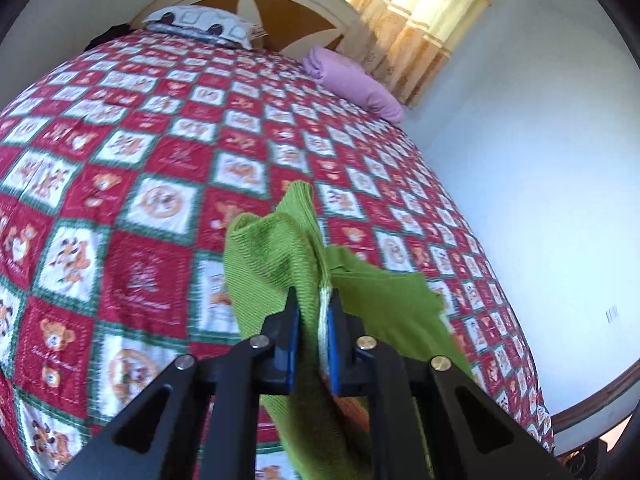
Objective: Fold small clothes
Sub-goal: 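Lift the folded sweater edge with both tools and fold it over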
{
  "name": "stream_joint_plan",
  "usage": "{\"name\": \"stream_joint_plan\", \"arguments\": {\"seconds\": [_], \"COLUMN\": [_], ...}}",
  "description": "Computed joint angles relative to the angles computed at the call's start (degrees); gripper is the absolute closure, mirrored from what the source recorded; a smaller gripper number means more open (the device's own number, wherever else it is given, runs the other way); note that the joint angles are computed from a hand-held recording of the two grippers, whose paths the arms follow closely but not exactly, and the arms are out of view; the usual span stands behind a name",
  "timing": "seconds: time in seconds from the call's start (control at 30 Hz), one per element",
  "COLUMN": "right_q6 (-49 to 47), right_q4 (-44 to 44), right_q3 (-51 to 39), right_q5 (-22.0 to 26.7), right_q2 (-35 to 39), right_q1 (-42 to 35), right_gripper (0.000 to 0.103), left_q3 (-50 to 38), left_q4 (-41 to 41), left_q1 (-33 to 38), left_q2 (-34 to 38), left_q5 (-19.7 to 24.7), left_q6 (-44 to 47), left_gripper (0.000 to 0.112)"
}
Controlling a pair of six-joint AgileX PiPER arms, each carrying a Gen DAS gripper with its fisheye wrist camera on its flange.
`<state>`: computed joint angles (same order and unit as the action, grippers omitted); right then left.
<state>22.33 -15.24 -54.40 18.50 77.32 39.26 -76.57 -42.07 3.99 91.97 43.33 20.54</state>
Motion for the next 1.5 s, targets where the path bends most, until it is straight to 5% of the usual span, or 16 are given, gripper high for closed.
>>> {"name": "stream_joint_plan", "arguments": {"seconds": [0.3,0.57,1.03,1.5], "right_q6": [-28.5,-53.0,-70.4,-73.9], "right_q4": [31.0,56.5,72.4,75.1], "right_q3": [5.0,7.7,12.6,15.5], "right_q5": [-0.1,6.7,21.2,23.6], "right_q2": [-6.9,-11.1,-10.0,-4.8], "right_q1": [-11.8,-25.9,-48.9,-56.4], "right_gripper": [0.096,0.096,0.096,0.097], "left_q3": [-5.0,-12.3,-26.5,-33.9], "left_q4": [4.9,9.6,17.8,22.4], "left_q1": [-7.7,-15.7,-27.7,-32.9], "left_q2": [1.4,6.1,19.9,29.3], "left_q5": [-1.2,-1.6,0.6,1.1], "left_q6": [-7.0,-13.3,-22.8,-27.4], "left_gripper": [0.100,0.100,0.101,0.101]}}
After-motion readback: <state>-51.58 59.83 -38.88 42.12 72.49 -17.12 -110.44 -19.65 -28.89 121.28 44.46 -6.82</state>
